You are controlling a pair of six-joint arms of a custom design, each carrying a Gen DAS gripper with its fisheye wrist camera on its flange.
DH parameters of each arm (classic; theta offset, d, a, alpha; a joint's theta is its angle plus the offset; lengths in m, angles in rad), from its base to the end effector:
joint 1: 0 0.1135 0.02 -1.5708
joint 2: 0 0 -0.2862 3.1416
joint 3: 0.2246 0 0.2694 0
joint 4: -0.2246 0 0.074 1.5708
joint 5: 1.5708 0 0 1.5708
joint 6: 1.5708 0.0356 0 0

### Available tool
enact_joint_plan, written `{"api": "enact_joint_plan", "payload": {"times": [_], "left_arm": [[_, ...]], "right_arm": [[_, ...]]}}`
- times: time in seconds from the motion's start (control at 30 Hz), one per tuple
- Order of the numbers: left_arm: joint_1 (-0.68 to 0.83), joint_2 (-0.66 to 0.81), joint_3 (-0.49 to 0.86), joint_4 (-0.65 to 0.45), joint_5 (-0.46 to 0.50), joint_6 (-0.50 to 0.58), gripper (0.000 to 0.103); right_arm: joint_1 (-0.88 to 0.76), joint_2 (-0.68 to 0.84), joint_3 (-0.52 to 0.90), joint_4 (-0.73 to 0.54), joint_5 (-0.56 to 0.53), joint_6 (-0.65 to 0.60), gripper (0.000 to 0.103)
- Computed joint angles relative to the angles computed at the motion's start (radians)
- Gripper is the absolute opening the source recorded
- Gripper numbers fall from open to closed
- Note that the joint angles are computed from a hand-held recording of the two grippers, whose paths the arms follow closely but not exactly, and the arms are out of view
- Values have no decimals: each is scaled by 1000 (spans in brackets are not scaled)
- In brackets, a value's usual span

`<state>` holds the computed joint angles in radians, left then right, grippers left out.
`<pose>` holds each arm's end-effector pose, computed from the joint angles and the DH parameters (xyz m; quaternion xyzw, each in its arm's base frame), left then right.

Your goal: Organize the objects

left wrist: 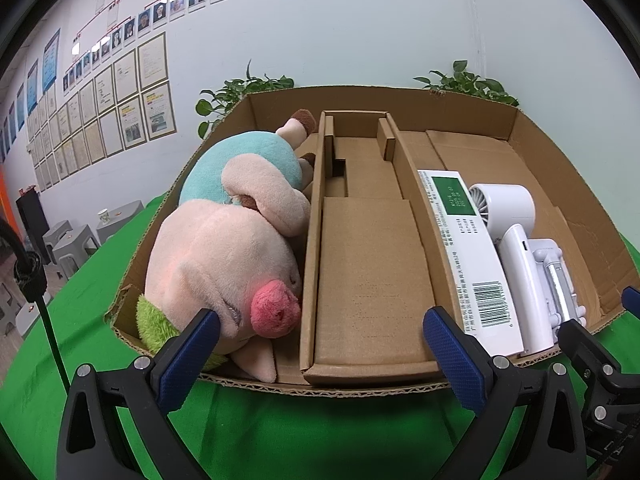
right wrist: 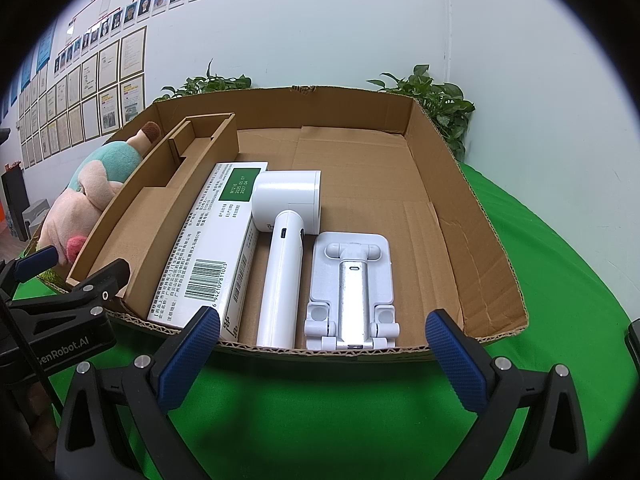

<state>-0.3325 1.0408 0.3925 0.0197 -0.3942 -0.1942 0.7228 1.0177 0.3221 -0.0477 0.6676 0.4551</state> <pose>0.2004 -0.0548 0.1868 -0.0283 0.8779 0.0526 0.4752 0.1532 0.1057 0.1658 0.0151 0.8749 -0.0384 0.4825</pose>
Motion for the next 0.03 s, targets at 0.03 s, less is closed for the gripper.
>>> {"api": "enact_joint_plan", "payload": {"times": [0.03], "left_arm": [[2, 3, 1, 1, 3, 1, 103]], "right_arm": [[2, 1, 0, -1, 1, 2, 102]]}}
